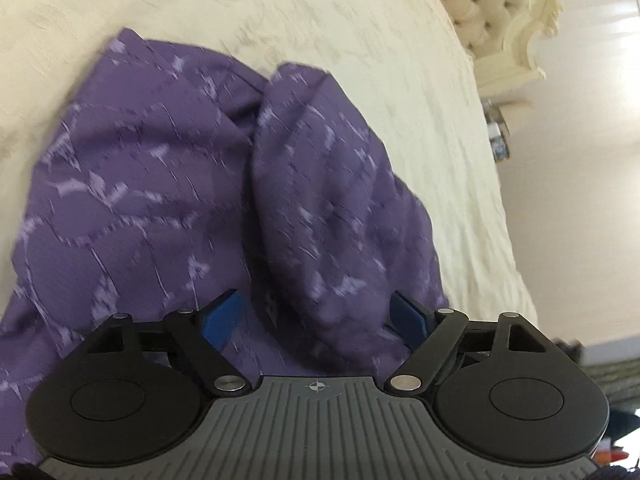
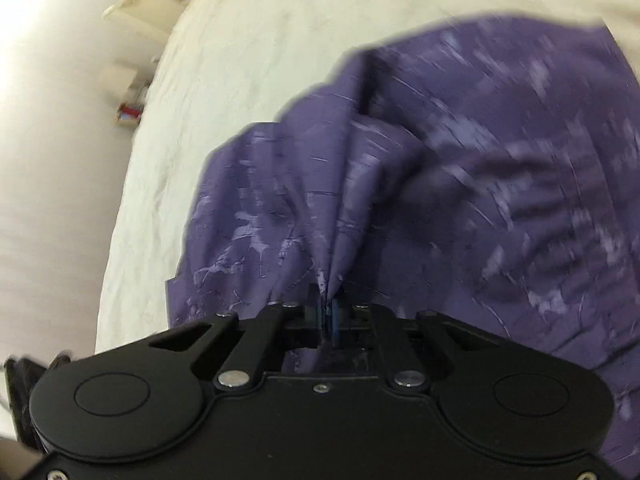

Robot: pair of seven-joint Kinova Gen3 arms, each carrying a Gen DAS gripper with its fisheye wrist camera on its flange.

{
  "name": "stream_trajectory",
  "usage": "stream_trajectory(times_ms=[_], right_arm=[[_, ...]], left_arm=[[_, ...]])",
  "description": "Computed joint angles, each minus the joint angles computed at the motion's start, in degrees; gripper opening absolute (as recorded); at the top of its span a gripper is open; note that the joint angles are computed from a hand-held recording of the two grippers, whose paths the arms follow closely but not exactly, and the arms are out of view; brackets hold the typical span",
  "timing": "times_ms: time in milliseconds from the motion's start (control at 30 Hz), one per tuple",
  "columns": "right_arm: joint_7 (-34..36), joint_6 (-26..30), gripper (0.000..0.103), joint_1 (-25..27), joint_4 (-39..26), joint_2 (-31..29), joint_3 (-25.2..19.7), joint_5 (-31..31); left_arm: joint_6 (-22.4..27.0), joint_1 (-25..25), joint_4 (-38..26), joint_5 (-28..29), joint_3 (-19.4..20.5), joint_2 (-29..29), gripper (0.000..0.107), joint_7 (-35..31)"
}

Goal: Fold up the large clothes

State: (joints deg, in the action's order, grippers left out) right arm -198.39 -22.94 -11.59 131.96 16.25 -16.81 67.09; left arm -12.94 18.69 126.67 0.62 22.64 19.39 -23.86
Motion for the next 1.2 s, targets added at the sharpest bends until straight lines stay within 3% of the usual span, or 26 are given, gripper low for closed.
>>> stream_trajectory(times_ms=[133, 233, 300, 367, 467, 533, 567, 600, 633, 667, 700, 933, 967, 1000, 1100, 1200], right_arm=[[4.08, -8.43, 0.013, 7.91, 2.32, -5.74, -2.82, 0.91], [0.18, -8.62, 0.013, 5.75, 2.90, -7.08, 2.39, 7.48], [-3.90, -4.53, 0.013, 1.01, 2.08, -5.54, 6.57, 12.14], [-7.78, -2.73, 0.013, -0.26, 1.31, -3.62, 7.84, 16.06], [-7.05, -3.75, 0.016, -0.82, 1.44, -2.32, 9.37, 15.54], [-7.80, -2.46, 0.019, -1.37, 0.81, -2.45, 9.07, 16.50], [-8.94, -2.18, 0.025, -2.01, 0.34, -2.44, 9.52, 17.46], [-9.87, -1.16, 0.044, -2.50, 0.94, -3.40, 8.90, 17.74], [-9.87, -0.47, 0.055, -2.87, 1.84, -4.49, 9.03, 17.38], [-8.94, 0.38, 0.076, -3.27, 1.69, -4.58, 9.10, 16.10], [-7.07, 0.72, 0.078, -3.13, 1.41, -4.25, 9.30, 14.32], [-6.40, 1.97, 0.074, 0.49, -3.99, 0.22, 7.25, 11.80], [-5.97, 2.25, 0.054, 1.38, -4.72, 0.91, 6.28, 11.39], [-4.61, 1.69, 0.018, 1.65, -4.96, 0.90, 6.21, 10.48], [2.35, 2.81, 0.015, -2.29, -4.14, -2.83, 9.05, 4.98], [6.54, 2.91, 0.017, -0.07, -2.14, -4.93, 6.27, -0.60]], left_arm=[[-8.44, 0.35, 3.88, 0.46, -1.01, 0.62, 0.090, 2.16], [-14.08, 0.68, 3.85, -1.13, -2.01, 3.62, 0.095, 3.90], [-13.68, -0.20, 1.88, -3.70, -1.72, 6.04, 0.095, 4.92], [-10.98, -1.95, -0.68, -6.77, -0.36, 8.28, 0.095, 5.90], [-8.97, -6.82, -3.01, -11.86, 4.23, 11.37, 0.091, 8.02], [-10.18, -8.75, -2.60, -13.41, 5.90, 12.20, 0.076, 8.91], [-11.02, -8.53, -2.18, -13.18, 5.65, 12.09, 0.055, 8.87], [-10.93, -8.09, -2.00, -12.70, 5.27, 11.62, 0.025, 8.24], [-9.91, -6.92, -2.48, -12.91, 4.13, 11.13, 0.016, 8.26], [-8.31, -6.38, -2.76, -12.98, 3.72, 10.30, 0.015, 7.94], [-7.64, -6.55, -2.67, -13.02, 4.00, 9.70, 0.015, 7.42], [-3.51, -7.23, -4.09, -12.85, 5.11, 6.81, 0.014, 4.96], [-3.07, -8.12, -4.10, -13.17, 6.01, 6.23, 0.014, 4.91], [-2.68, -8.48, -4.32, -13.07, 6.38, 5.70, 0.014, 4.80], [-4.55, -10.35, -2.17, -14.00, 8.03, 2.47, 0.014, 5.05], [-4.51, -9.25, 0.37, -13.88, 6.70, -0.44, 0.014, 5.98]])
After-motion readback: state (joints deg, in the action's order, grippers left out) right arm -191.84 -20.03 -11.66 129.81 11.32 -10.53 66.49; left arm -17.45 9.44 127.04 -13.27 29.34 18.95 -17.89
